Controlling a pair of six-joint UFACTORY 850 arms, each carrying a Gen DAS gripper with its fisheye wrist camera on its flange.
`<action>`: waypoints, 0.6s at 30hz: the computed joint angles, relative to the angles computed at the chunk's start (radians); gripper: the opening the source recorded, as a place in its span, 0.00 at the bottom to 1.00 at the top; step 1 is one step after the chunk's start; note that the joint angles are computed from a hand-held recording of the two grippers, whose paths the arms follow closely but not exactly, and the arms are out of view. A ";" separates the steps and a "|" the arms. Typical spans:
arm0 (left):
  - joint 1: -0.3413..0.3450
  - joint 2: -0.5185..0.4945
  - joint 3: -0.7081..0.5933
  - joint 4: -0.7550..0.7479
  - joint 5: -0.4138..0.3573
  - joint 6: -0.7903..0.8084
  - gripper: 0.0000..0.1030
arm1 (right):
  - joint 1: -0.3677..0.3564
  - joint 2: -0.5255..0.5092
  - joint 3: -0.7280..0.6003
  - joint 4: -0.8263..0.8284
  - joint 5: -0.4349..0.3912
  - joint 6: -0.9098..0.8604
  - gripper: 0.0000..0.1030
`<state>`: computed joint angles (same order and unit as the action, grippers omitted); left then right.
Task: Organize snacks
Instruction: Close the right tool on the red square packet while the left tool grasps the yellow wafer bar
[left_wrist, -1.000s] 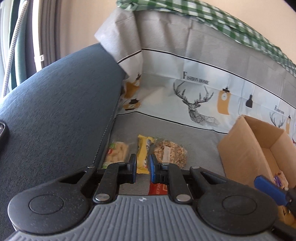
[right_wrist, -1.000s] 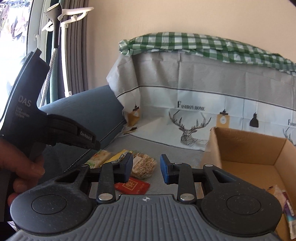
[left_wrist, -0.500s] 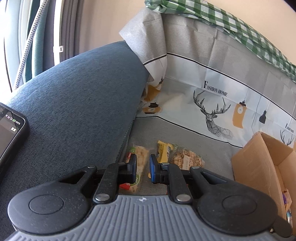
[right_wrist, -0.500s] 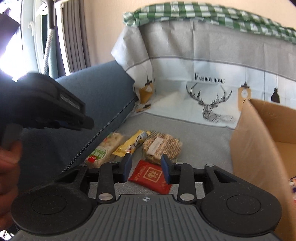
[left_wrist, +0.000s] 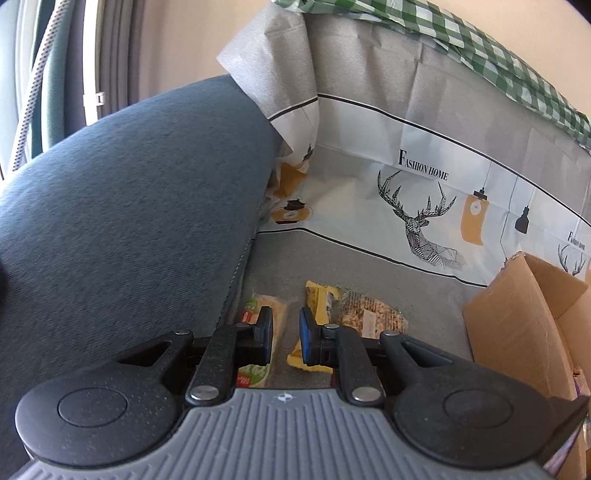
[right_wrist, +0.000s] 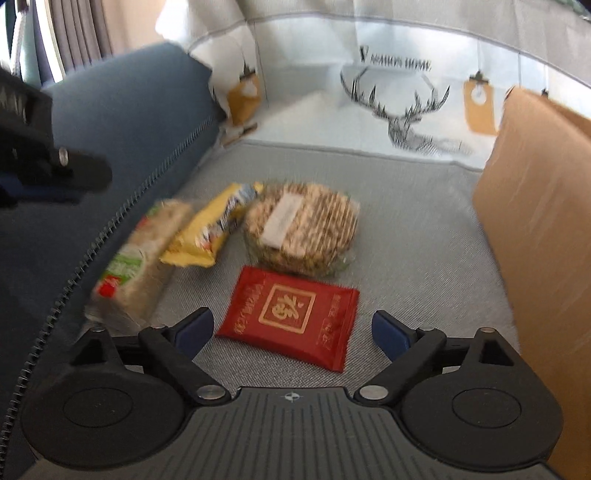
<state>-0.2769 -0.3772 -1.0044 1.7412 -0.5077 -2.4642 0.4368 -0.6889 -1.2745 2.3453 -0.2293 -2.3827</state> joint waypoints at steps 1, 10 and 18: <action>0.008 -0.007 -0.005 0.024 0.019 -0.019 0.16 | 0.003 -0.005 -0.006 0.004 0.006 -0.013 0.91; 0.062 -0.106 -0.097 0.086 0.153 -0.021 0.32 | 0.012 0.002 0.011 0.211 -0.018 -0.268 0.67; 0.070 -0.189 -0.180 -0.110 0.186 0.256 0.36 | 0.008 0.014 0.018 0.344 -0.008 -0.385 0.58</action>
<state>-0.2064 -0.5658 -1.1841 1.6313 -0.3220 -2.2078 0.4443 -0.6750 -1.2563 2.6889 -0.2377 -2.7673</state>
